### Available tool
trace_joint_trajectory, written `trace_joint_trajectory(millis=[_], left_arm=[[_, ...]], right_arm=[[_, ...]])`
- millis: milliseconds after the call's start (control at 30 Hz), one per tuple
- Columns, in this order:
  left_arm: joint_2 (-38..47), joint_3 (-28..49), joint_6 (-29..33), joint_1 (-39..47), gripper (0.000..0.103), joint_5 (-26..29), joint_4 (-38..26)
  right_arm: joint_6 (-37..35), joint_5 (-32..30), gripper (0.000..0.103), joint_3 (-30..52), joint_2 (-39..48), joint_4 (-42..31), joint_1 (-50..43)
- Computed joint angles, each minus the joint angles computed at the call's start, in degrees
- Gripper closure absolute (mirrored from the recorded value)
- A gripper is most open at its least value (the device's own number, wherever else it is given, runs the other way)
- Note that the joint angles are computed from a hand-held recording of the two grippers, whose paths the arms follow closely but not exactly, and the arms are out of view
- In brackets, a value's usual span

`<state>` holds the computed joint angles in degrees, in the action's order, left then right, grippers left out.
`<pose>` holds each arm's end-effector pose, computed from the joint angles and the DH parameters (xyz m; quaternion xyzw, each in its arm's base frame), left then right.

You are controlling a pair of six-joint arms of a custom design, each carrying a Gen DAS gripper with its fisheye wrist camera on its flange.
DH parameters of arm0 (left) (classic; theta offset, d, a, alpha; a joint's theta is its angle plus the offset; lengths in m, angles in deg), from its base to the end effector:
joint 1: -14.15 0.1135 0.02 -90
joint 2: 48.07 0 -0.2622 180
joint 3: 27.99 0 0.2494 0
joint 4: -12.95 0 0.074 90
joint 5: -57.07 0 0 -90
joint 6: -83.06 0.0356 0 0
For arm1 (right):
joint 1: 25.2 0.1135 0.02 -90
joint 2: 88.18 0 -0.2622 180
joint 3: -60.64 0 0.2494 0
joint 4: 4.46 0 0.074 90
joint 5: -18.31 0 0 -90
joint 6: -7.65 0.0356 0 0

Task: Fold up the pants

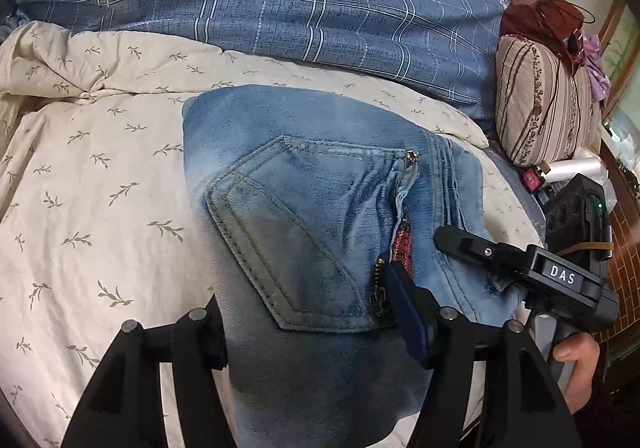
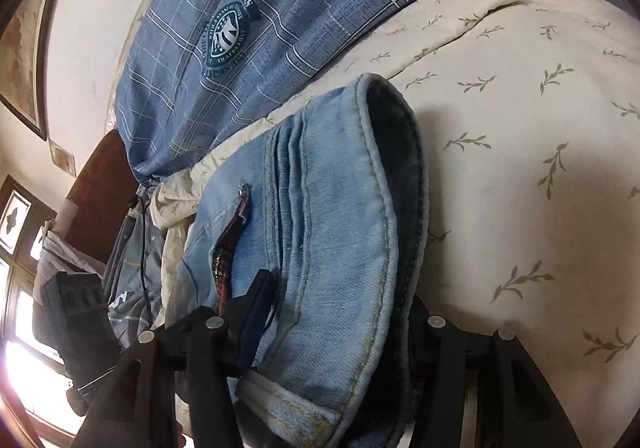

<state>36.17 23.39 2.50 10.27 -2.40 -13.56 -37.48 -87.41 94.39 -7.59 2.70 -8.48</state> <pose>0.2547 -0.0354 0.1490 0.1770 0.9161 -0.2413 0.2668 0.2185 0.0757 0.1211 0.1617 0.8838 0.3219 0.2984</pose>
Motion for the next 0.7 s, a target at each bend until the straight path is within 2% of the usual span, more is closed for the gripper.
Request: trace_joint_trajectory(millis=[133,300,500,700], left_arm=[[0.34,-1.23,-1.59,-0.52,0.024,-2.45,2.19],[0.27,-1.30,-3.91,-0.67,0.023,-3.70,1.37],[-6.01,-4.08,-6.21,-3.60,0.023,-10.91,1.52],[-14.51,-5.08,-8.24,-7.01,0.023,-19.60,-3.06]], right_arm=[[-0.14,-1.17,0.047,-0.38,-1.27,-1.05,-0.43],[-2.49,3.22,0.046,0.13,-3.17,-4.64,2.53],[-2.43,2.90,0.043,-1.02,-7.14,-7.90,2.57],[-2.35,8.29,0.042,-2.53,-16.08,-14.03,5.64]])
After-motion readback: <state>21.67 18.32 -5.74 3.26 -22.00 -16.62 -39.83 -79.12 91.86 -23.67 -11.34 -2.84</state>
